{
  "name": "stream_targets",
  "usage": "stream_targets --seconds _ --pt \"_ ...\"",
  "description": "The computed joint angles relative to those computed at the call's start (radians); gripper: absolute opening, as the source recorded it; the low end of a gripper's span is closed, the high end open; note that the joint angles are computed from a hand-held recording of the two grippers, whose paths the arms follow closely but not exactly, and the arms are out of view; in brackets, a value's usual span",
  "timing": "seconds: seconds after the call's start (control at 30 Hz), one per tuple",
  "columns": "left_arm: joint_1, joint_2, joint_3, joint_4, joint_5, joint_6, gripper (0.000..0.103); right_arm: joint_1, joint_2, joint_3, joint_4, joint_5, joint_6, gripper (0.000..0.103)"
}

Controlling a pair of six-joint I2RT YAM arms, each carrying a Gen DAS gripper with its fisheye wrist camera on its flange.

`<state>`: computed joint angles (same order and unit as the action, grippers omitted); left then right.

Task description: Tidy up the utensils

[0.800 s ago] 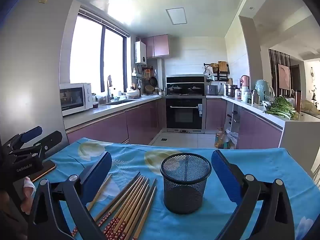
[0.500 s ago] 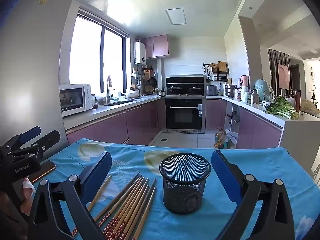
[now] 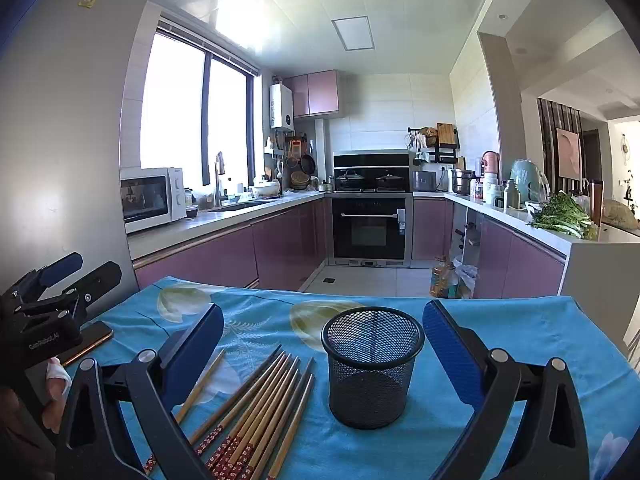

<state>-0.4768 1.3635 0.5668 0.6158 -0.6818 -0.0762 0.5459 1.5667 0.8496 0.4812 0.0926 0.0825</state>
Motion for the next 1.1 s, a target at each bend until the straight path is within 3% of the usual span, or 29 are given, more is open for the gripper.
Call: stream_targets --seconds 1.1 --pt "-0.007 0.001 -0.004 0.008 -0.006 0.0 0.097 -0.003 0.001 0.002 0.003 -0.003 0.001 0.097"
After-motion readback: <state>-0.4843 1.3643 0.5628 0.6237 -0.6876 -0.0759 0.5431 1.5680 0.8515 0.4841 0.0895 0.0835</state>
